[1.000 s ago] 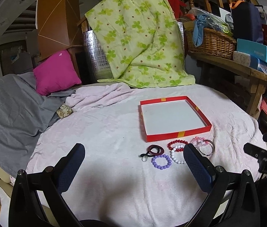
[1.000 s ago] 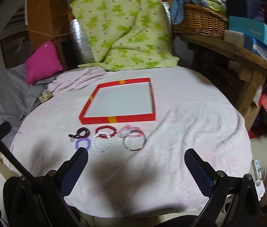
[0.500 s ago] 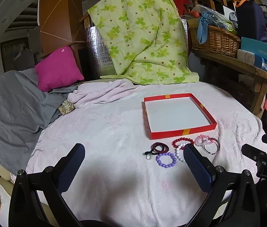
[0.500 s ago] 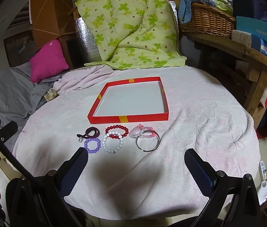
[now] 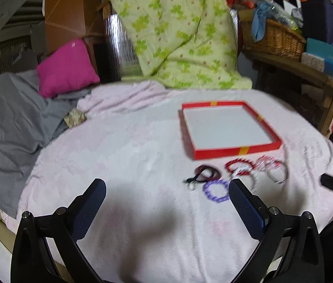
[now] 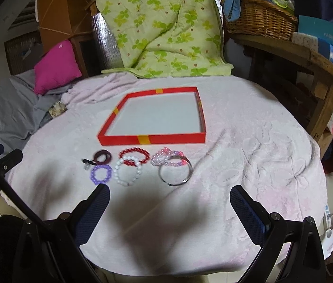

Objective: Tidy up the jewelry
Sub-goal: 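Move both tools toward the jewelry lying beside the red box, then grasp the black hair tie with the left tool while the right tool grasps the silver bangle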

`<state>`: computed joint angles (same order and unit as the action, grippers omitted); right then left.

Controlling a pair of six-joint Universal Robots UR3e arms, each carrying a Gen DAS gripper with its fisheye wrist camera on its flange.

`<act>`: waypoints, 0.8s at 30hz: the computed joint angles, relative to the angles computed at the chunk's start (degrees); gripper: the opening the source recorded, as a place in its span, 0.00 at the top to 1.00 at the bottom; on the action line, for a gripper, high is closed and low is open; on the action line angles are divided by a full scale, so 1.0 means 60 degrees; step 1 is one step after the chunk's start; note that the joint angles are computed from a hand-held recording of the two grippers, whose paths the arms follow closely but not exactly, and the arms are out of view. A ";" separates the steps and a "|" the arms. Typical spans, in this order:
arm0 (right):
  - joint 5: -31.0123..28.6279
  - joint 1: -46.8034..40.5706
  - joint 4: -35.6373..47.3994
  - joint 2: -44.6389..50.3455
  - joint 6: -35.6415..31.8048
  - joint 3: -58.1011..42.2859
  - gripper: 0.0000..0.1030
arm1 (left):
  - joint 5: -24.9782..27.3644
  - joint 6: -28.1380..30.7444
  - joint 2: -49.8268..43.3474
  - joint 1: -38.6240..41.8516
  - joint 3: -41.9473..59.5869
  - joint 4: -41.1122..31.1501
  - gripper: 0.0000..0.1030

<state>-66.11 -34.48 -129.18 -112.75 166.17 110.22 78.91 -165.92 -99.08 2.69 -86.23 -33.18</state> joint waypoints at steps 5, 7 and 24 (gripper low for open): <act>0.0045 -0.0359 -0.0194 0.0824 -0.0271 0.0039 0.02 | -0.0088 0.0076 -0.1104 0.0203 0.0683 -0.0625 0.00; 0.0137 -0.0477 -0.0208 0.1326 -0.0386 -0.0136 0.07 | -0.0099 0.0166 -0.1528 0.0162 0.1090 -0.0932 0.00; 0.1161 -0.0670 0.0706 0.4667 -0.0085 -0.2398 0.44 | -0.1715 0.1967 -0.5565 -0.0250 0.7270 -0.5622 0.47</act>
